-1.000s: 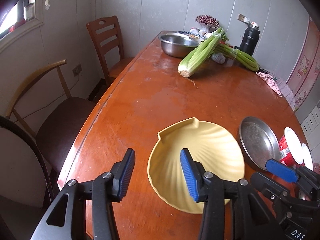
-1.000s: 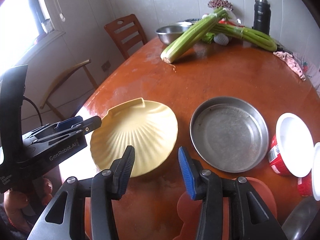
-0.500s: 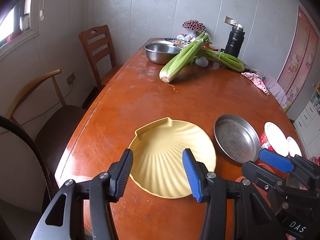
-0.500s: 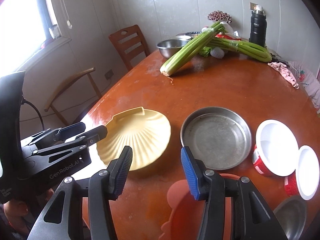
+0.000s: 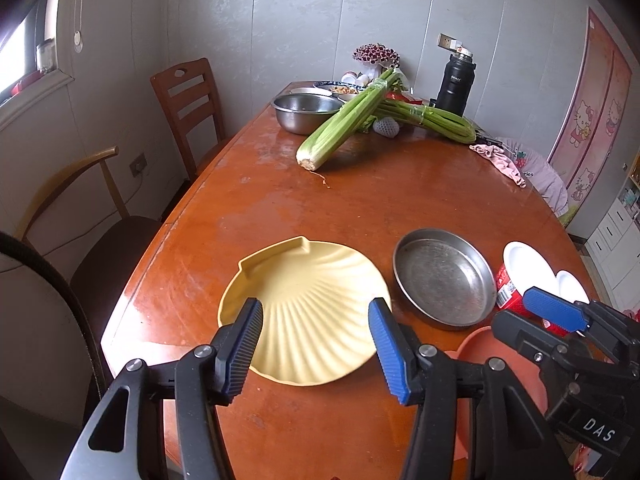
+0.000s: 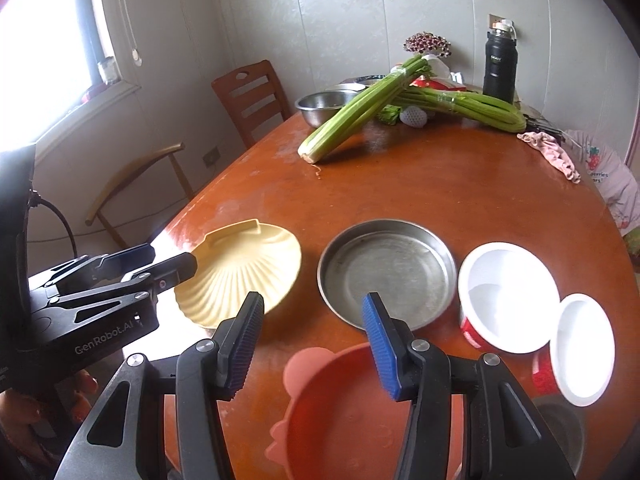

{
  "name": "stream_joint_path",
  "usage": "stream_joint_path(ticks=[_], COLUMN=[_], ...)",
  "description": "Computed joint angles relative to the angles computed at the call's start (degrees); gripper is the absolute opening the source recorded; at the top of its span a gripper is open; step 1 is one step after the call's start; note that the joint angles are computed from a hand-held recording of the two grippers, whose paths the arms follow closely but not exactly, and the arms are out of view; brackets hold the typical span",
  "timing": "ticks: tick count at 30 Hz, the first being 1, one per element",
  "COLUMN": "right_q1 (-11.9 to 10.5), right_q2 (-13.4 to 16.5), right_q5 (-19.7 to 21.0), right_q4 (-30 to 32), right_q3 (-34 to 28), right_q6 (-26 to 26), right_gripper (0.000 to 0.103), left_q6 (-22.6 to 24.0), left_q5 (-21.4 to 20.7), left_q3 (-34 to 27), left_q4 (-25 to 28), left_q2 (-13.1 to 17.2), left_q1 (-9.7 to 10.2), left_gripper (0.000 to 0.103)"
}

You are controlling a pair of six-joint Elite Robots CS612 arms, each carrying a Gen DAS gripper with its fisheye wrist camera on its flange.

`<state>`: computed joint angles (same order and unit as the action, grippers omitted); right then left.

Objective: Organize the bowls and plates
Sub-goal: 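Move the left gripper to the rim of the orange bear-shaped plate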

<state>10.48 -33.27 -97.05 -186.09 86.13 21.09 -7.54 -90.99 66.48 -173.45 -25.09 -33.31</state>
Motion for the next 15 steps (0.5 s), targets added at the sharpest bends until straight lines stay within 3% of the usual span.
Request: stream_joint_path(ticks=[15], right_q1=[-2.3], right_q2=[-3.1], right_q5=[-0.4], right_q4=[-2.6], right_q3=[6.4], right_q6=[-3.3], right_gripper=[0.054], left_q6=[-1.7], left_q5=[1.5], left_q3=[2.3], left_q4=[-1.3], left_q2=[-1.2], left_q1=[-1.91], left_gripper=[0.055])
